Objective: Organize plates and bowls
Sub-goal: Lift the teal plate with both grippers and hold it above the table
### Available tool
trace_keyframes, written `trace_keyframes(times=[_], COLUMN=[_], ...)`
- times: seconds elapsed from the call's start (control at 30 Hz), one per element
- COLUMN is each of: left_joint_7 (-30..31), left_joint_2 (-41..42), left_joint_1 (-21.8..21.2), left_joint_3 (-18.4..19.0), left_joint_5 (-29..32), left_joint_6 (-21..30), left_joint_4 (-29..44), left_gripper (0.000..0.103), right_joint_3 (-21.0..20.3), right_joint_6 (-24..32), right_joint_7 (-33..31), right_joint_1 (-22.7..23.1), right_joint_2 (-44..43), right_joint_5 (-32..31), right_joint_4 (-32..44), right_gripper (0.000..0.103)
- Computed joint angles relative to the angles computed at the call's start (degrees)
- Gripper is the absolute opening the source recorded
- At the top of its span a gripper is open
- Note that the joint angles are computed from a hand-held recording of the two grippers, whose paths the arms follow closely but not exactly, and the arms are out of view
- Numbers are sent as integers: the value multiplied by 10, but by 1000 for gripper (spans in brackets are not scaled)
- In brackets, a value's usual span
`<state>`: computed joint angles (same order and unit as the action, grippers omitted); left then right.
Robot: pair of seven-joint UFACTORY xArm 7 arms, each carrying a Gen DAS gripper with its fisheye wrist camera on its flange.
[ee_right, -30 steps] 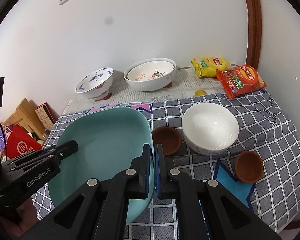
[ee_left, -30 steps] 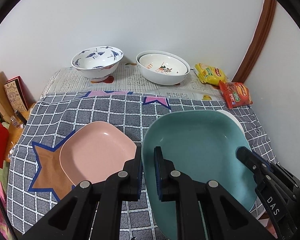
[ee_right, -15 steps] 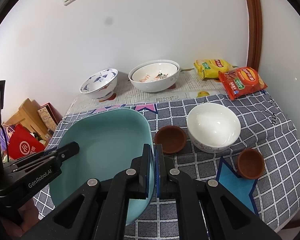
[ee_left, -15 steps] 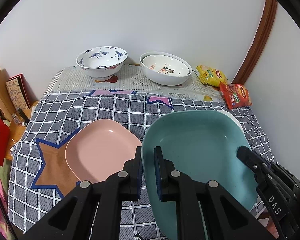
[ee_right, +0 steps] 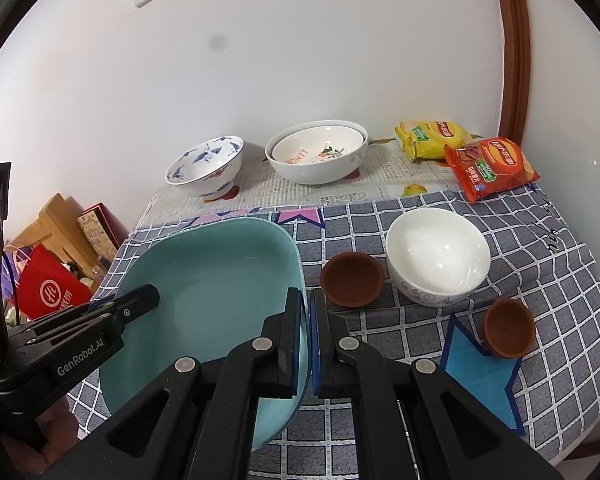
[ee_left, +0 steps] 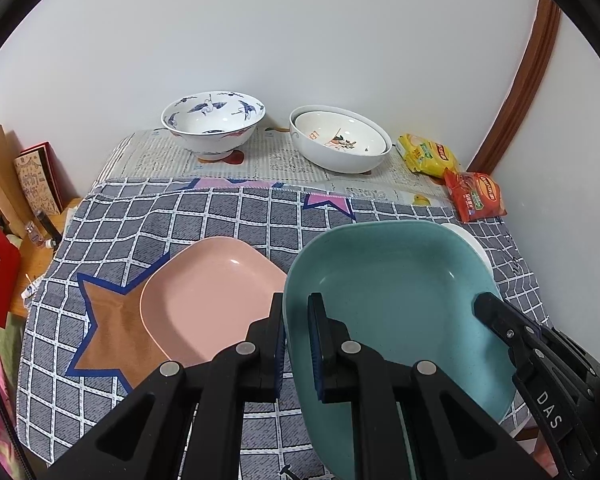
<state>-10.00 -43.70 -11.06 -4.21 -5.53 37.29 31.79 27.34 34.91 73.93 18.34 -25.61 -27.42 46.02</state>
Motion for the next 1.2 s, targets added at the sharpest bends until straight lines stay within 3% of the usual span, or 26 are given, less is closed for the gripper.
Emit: trace_keyframes(times=[1.2], left_joint_7=[18], left_joint_2=[-2], left_joint_1=[21], left_joint_3=[21], left_joint_5=[-3], left_joint_6=[-1], left_joint_4=[-15], left_gripper=[11], right_joint_3=[-12], right_joint_6=[5], right_joint_7=[24], right_joint_1=[31], right_joint_2=[70], right_joint_5=[-44], right_joint_4=[44], right_gripper=[5])
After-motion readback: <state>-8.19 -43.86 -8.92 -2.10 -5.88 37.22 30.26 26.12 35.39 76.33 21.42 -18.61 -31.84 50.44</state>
